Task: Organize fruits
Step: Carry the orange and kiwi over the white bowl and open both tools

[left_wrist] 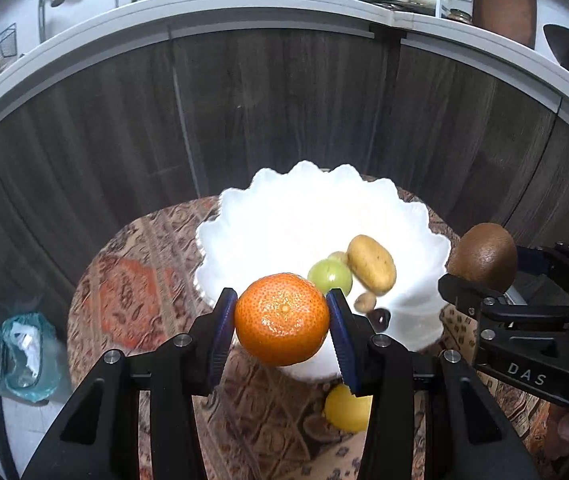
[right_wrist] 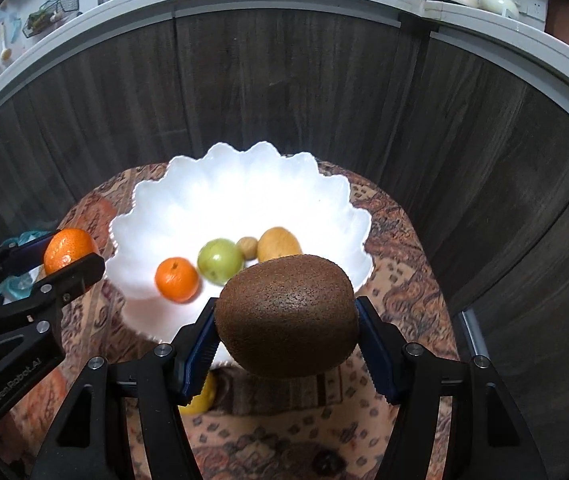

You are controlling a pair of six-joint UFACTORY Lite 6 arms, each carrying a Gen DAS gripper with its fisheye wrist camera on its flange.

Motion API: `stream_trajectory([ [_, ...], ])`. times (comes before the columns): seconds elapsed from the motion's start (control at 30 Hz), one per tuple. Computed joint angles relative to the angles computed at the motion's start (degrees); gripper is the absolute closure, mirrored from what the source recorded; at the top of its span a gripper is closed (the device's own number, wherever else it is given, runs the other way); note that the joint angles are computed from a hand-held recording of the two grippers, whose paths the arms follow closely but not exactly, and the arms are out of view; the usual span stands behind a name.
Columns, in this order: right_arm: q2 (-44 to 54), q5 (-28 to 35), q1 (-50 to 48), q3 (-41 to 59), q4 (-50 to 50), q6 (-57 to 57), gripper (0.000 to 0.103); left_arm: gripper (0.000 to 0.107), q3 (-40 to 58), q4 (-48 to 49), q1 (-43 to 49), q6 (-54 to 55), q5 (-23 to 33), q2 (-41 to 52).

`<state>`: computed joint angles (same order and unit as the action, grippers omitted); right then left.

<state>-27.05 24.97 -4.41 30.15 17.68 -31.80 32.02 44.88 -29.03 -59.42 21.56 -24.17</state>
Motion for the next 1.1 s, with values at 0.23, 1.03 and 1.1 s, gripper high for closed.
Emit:
stream_trajectory([
  [0.23, 8.80, -3.95, 0.18, 3.26, 0.72, -1.63, 0.037, 0.062, 5.13, 5.00, 3.50, -2.50, -6.22, 11.90],
  [1.03, 16.42, -9.92, 2.08, 3.83, -4.66, 3.63, 0.032, 0.032, 5.59, 11.64, 2.71, -11.43, -5.30, 18.39],
  [1.1, 14.63, -10.80, 2.61, 3.59, -10.48, 10.42, 0.016, 0.026, 5.81, 11.93, 2.50, -12.08, -3.64, 17.68],
])
